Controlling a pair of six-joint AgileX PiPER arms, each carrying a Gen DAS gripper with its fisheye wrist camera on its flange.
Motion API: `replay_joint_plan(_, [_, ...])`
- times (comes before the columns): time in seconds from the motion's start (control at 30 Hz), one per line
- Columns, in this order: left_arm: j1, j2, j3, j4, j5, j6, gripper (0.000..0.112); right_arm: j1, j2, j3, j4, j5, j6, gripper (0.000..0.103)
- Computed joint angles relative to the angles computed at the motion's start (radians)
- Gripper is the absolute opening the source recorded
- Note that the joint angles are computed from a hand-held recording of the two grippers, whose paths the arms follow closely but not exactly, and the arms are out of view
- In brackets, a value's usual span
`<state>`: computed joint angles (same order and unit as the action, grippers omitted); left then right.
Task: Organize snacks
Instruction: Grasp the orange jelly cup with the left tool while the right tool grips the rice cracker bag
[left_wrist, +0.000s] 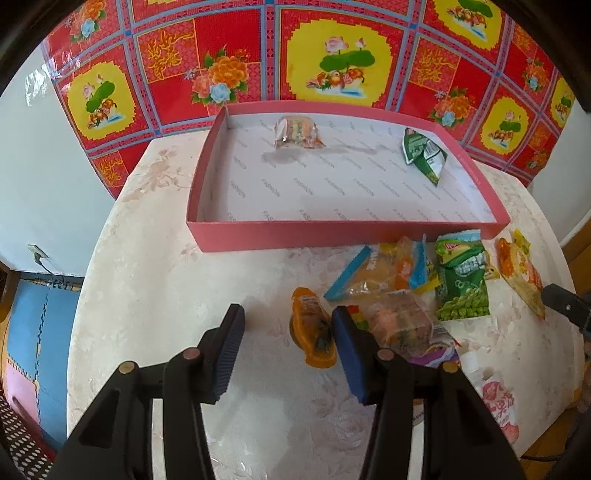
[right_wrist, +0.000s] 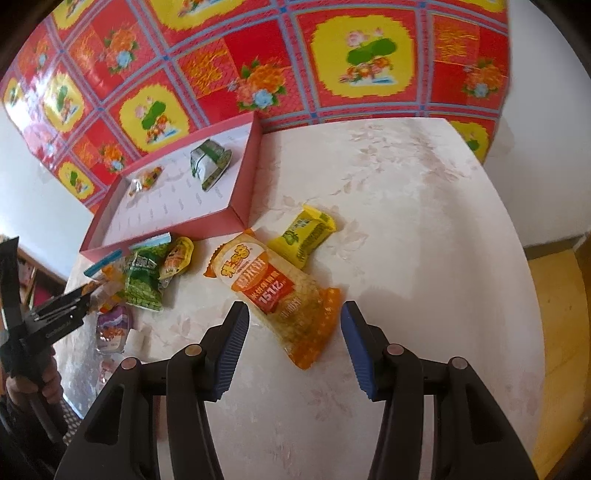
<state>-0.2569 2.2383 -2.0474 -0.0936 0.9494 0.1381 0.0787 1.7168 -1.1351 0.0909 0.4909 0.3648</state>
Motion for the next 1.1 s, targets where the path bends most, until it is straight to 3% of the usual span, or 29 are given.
replay_joint_plan(0.07, [0.0, -0.004, 0.011, 0.001, -0.013, 0.001, 0.05, 0.003, 0.022, -0.028, -0.004, 0.01, -0.019, 0.063])
replay_joint_plan(0.43, [0.001, -0.019, 0.037, 0.003, -0.026, 0.0, 0.045, 0.043, 0.102, -0.133, -0.074, 0.061, -0.041, 0.064])
replay_joint_plan(0.7, [0.009, -0.076, 0.126, -0.006, -0.062, 0.031, 0.045, 0.068, 0.075, -0.104, -0.004, 0.06, -0.13, 0.064])
replay_joint_plan(1.1, [0.026, -0.075, 0.136, -0.028, -0.068, 0.041, 0.045, 0.075, 0.12, -0.162, -0.056, 0.078, -0.088, 0.063])
